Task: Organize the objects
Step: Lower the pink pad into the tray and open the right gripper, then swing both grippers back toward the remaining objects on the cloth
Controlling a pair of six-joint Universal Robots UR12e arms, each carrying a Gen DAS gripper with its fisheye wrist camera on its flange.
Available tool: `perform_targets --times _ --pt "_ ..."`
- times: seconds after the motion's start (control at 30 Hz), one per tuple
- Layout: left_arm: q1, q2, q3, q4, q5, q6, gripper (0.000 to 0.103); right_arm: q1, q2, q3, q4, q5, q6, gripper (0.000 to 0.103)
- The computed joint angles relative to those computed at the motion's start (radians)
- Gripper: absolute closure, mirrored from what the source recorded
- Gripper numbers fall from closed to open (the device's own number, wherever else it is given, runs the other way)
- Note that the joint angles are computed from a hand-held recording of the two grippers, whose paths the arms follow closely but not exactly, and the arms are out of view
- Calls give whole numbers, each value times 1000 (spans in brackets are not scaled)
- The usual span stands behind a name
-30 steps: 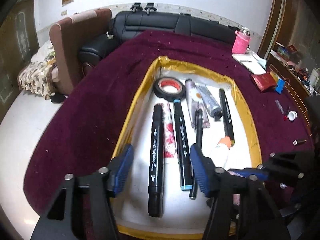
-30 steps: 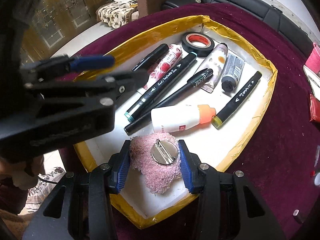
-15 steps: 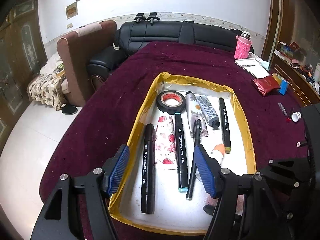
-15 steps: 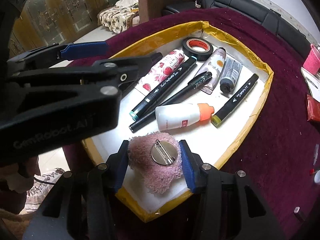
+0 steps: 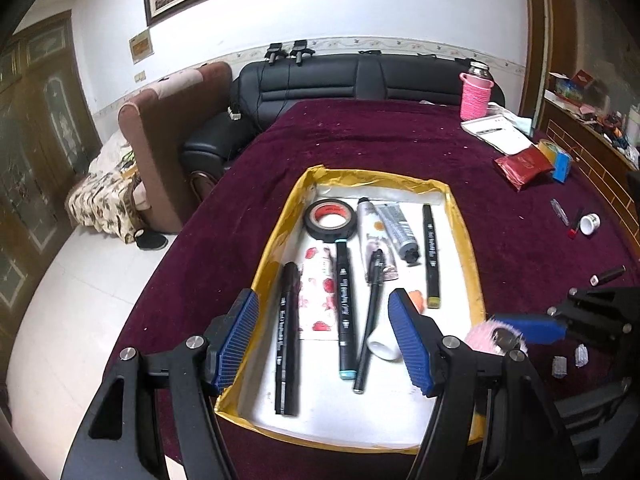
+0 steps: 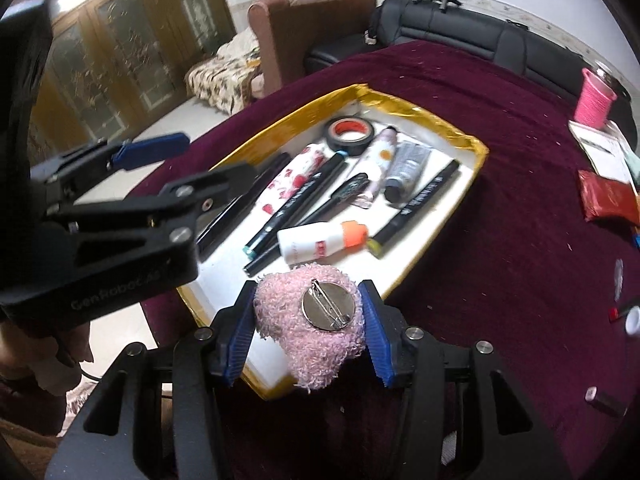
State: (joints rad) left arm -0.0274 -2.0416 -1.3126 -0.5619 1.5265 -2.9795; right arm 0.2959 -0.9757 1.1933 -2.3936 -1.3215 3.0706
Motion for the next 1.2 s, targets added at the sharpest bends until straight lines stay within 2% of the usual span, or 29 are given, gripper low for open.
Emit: perform_targets --times 0.2,0.37,0.5,0.6,0.67,0.8,0.9,1.0,1.07,1.2 --pt "-14 4 4 -12 0 12 41 -13 -13 21 -44 34 36 54" --pt "-8 13 -3 -8 37 -29 41 -10 9 -9 -32 63 11 54" --pt "3 13 1 -15 38 -62 41 -21 12 -4 -30 130 33 53" --pt "2 8 6 -13 34 -61 40 -28 19 -8 -37 159 67 47" --pt "1 6 9 -8 33 -55 40 -30 26 -16 -36 174 79 39" --pt "3 5 12 -18 26 -62 40 -28 34 -30 -29 160 79 38" --pt "3 4 18 -23 7 -72 39 -39 16 -2 -75 151 108 38" --pt "-2 3 24 -19 -47 -54 38 -59 -21 54 -140 117 148 38" --pt "-10 1 27 -14 -63 -30 21 -81 -53 99 -170 97 186 38" --pt "-27 -7 45 -41 -147 17 18 -131 -115 192 -214 40 255 38"
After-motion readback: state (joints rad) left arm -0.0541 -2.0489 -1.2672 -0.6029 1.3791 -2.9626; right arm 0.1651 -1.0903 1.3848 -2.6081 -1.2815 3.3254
